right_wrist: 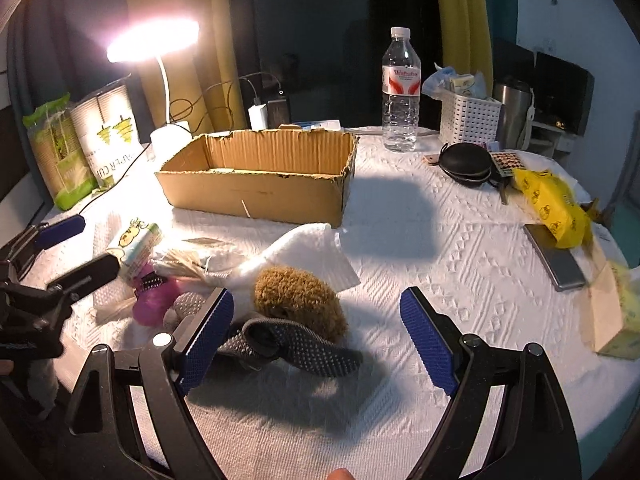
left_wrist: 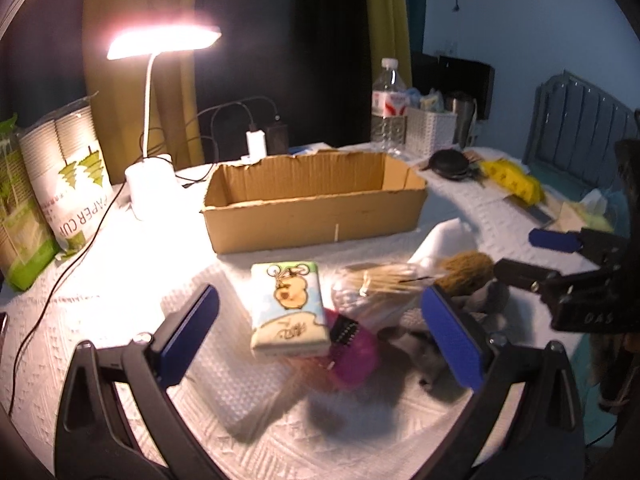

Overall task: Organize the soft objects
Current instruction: 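Grasp the cartoon tissue pack with the left gripper while the right grasps the brown sponge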

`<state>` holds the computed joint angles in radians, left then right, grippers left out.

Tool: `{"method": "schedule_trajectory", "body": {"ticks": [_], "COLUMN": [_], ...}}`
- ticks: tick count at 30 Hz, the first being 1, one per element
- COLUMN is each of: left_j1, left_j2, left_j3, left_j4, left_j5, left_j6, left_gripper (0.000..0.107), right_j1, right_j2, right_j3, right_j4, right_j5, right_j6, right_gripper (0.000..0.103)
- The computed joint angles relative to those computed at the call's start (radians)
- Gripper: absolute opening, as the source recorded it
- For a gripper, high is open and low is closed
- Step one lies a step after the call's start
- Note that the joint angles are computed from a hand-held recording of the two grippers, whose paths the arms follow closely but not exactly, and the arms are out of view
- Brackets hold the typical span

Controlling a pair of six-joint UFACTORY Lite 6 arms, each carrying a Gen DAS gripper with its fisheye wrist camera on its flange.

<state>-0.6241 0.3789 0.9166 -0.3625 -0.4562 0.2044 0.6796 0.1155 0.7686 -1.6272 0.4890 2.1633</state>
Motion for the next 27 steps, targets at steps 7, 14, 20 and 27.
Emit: {"method": "schedule_trajectory", "body": {"ticks": [7,14,20,27], "left_j1": [0.038,0.074,0.091,0.1], "left_j2": [0.139,0.217,0.217,0.169], "left_j3": [0.145,0.235,0.232,0.176], "left_j4": [-0.021,0.052,0.126,0.225], "left_j5": [0.066,0.136,0.145,0.132], "left_j6": [0.044,0.005,-0.07,-0.174], "left_gripper": [0.078,0.076,0.063,0.048], "right_j1": [-0.111,-0.19,-0.208,-0.17], "right_j2": [0.065,0.152,0.184,0.129], "right_j3": [0.051,0.092,0.112,0.075], "right_j4": [-0.174,-0.536,-0.581,-0.502], "right_j5": [-0.129,-0.249,-0.287,-0.246], "right_j6": [0.112,0.429,0.45,0.358], "right_gripper": [0.088,0.08,0.056,0.037]}}
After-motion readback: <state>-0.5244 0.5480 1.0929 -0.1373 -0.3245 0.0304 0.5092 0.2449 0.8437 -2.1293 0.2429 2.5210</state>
